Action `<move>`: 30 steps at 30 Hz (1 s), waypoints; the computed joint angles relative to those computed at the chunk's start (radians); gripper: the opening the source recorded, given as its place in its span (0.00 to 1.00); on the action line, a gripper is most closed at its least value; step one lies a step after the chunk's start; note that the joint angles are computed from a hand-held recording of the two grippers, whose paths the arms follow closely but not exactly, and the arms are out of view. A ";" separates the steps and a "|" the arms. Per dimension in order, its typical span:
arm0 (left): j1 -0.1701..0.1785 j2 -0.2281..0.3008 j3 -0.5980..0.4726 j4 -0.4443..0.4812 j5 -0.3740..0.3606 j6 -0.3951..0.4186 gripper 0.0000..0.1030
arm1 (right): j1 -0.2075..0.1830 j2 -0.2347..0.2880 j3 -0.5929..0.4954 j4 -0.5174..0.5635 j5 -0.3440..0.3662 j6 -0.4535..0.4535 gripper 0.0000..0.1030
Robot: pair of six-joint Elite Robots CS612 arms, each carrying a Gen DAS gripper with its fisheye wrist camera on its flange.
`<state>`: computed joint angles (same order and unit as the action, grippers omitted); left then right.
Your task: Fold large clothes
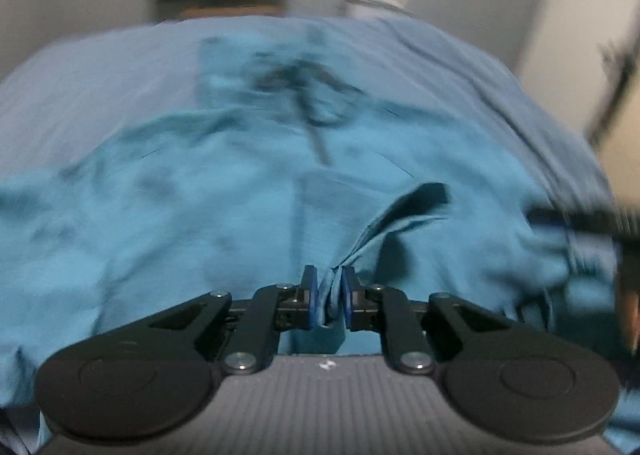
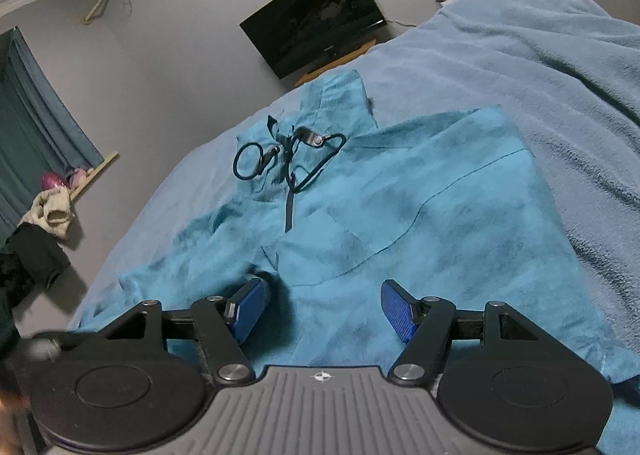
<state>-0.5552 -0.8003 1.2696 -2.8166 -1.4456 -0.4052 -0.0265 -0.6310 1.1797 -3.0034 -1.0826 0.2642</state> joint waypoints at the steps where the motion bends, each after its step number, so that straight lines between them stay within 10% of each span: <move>1: 0.010 -0.001 0.004 0.009 0.007 -0.056 0.10 | 0.001 -0.001 0.002 0.005 -0.002 -0.007 0.66; 9: 0.043 0.013 -0.009 0.112 0.087 -0.245 0.11 | 0.008 -0.014 0.017 0.043 -0.005 -0.070 0.66; 13: 0.046 0.017 -0.016 0.105 0.071 -0.263 0.61 | 0.007 -0.021 0.029 0.047 -0.006 -0.075 0.66; 19: 0.033 0.039 -0.042 0.173 0.133 -0.213 0.67 | 0.005 -0.030 0.043 0.040 -0.007 -0.079 0.66; 23: 0.045 0.059 -0.050 0.167 0.063 -0.227 0.49 | 0.012 -0.040 0.056 0.037 -0.041 -0.131 0.68; 26: 0.039 0.057 -0.036 0.122 0.109 -0.226 0.17 | 0.017 -0.048 0.064 0.049 -0.056 -0.189 0.68; 30: 0.029 0.035 0.003 0.033 0.233 -0.295 0.09 | 0.020 -0.055 0.073 0.060 -0.054 -0.239 0.69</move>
